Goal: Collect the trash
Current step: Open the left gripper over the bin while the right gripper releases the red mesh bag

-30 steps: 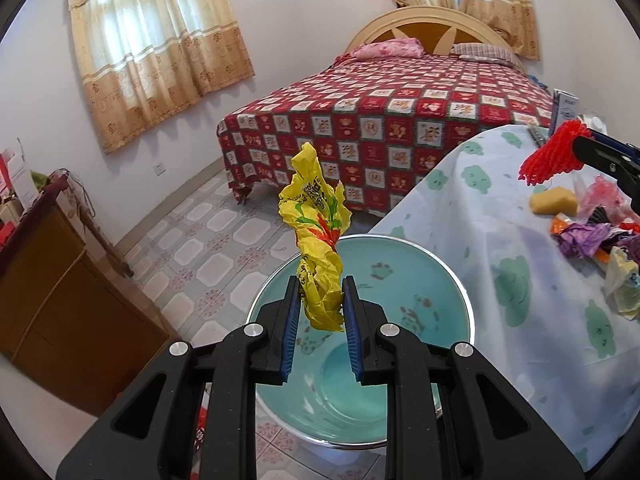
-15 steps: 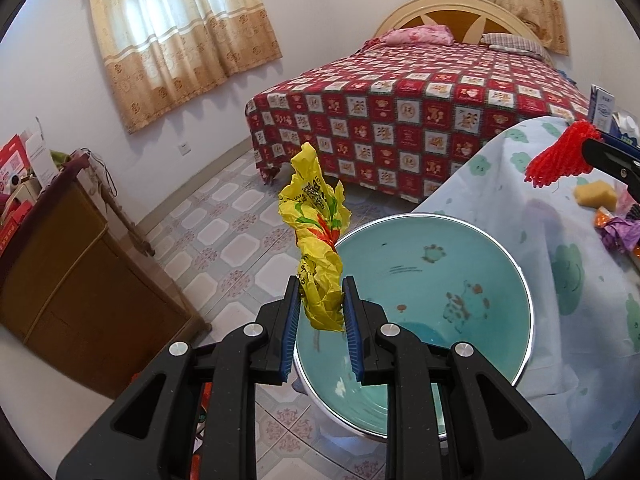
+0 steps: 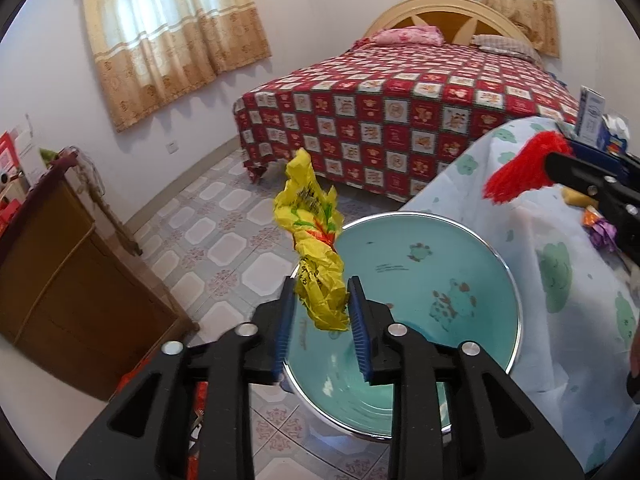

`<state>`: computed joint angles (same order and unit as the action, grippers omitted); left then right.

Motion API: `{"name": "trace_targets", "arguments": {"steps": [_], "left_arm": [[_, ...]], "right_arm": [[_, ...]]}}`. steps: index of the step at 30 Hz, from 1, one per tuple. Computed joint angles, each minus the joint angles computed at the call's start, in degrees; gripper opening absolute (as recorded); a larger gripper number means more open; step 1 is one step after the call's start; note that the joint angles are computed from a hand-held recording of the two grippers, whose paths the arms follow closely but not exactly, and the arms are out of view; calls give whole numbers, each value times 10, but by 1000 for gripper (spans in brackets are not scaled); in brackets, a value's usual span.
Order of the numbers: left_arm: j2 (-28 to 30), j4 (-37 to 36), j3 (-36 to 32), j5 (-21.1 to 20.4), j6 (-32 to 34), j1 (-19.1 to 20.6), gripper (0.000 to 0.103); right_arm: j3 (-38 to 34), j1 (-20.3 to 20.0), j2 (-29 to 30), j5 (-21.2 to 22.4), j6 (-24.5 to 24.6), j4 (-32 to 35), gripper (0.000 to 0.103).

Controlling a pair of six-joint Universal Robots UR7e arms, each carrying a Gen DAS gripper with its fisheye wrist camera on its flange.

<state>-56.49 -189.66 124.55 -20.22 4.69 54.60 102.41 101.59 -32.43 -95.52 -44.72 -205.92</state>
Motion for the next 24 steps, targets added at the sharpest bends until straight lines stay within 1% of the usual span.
{"name": "trace_targets", "arguments": {"steps": [1, 5, 7, 10, 15, 18, 20, 21, 24], "left_arm": [[2, -5, 1, -1, -1, -2, 58], [9, -13, 1, -8, 8, -6, 60], [8, -10, 2, -9, 5, -7, 65], [12, -2, 1, -7, -1, -7, 67], [10, 6, 0, -5, -9, -7, 69], [11, 1, 3, -4, -9, -10, 70], [13, 3, 4, -8, -13, -12, 74], [17, 2, 3, -9, -12, -14, 76], [25, 18, 5, -22, -23, -18, 76]], "right_arm": [[1, -1, -1, 2, 3, 0, 52], [4, -2, -4, -5, 11, -6, 53], [6, -4, -6, -9, 18, -10, 53], [11, -7, -11, -13, 30, -19, 54], [23, -11, -22, -20, 34, -33, 57], [41, -14, -38, -31, 35, -49, 57], [62, -18, -56, -44, 40, -65, 58], [73, -20, -65, -50, 41, -76, 59], [120, -32, -102, -68, 42, -117, 59]]}}
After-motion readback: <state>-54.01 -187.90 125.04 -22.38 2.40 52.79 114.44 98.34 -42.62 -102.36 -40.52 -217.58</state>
